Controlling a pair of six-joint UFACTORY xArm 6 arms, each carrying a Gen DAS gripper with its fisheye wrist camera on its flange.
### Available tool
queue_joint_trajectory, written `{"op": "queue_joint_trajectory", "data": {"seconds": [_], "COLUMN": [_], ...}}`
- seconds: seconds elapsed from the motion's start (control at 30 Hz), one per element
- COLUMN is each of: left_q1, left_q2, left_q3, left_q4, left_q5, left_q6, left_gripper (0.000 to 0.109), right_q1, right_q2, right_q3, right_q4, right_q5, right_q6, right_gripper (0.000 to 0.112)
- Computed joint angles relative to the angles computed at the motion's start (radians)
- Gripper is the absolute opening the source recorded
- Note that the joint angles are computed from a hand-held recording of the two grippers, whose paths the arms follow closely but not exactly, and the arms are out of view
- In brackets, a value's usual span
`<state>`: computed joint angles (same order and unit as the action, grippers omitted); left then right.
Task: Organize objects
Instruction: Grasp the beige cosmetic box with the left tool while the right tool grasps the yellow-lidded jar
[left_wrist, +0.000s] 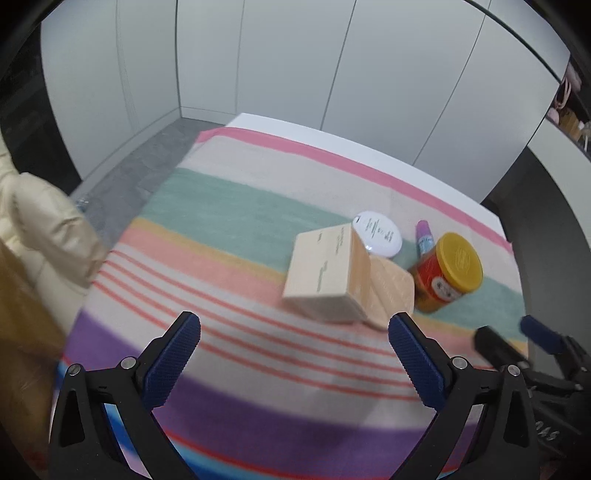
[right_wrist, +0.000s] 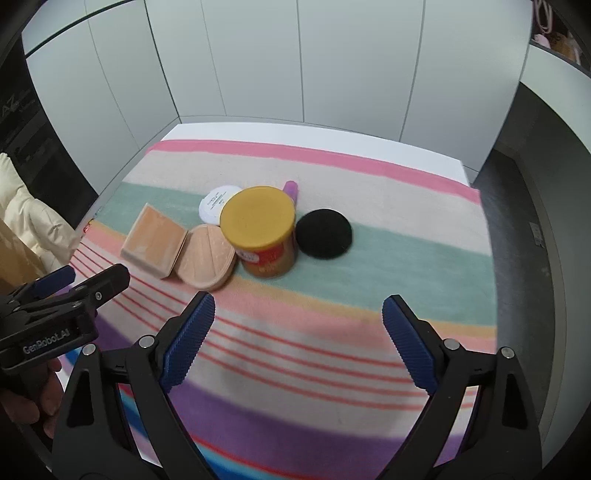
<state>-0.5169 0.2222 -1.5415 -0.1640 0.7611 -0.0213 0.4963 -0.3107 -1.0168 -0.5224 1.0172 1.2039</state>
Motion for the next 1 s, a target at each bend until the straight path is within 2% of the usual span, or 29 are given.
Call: {"op": "queue_joint_trajectory", "data": {"seconds": [0.13,0.17,0.27,0.33,0.4,0.47,0.5,0.57,0.73,0.87,1.0], "left_q1": [-0.003,-0.001,0.003,0.0,-0.005,-0.012,-0.016,-0.019,-0.032,-0.039,-0.051], "left_q2": [0.06,0.074,0.119,0.148,0.158,0.158,0.155,0.145,0.106,0.072,0.028], "left_q3": [-0.05,-0.062,-0.107,-0.141,-0.148,-0.141,-0.135,-0.124,-0.091,-0.069,-0.044], "left_q4": [-0.043,-0.063,-0.15,-0.166,-0.199,-0.193,-0.197,-0.2,-0.084,-0.057,0.015], "left_q5": [-0.013,-0.012,0.014,0.043,0.035,0.012,0.0,-0.023,-0.064,-0.05,-0.044], "left_q6": [0.01,0.015,0.075,0.078,0.096,0.094,0.099,0.108,0.094,0.118,0.071], "left_gripper": [0.1,0.097,0.083,0.072,0.051,0.047,0.046,0.045,0.043,0.043,0.042], "right_q1": [-0.031,-0.038,-0.051,-0.057,-0.06,-0.066,-0.066,-0.072,-0.092,-0.078,-0.065], "right_q2": [0.056,0.068,0.108,0.138,0.17,0.194,0.209,0.22,0.173,0.149,0.119], "right_q3": [-0.012,-0.013,-0.027,-0.042,-0.057,-0.068,-0.079,-0.084,-0.025,-0.015,-0.01], "right_q4": [-0.004,-0.006,-0.022,-0.037,-0.058,-0.072,-0.078,-0.09,-0.095,-0.104,-0.091], "right_q5": [-0.063,-0.081,-0.123,-0.145,-0.168,-0.192,-0.19,-0.192,-0.26,-0.245,-0.223], "right_q6": [-0.045,-0.054,-0.073,-0.091,-0.12,-0.13,-0.128,-0.11,-0.035,-0.013,-0.002], "right_gripper": [0.091,0.091,0.091,0.084,0.078,0.073,0.07,0.056,0.056,0.056,0.056]}}
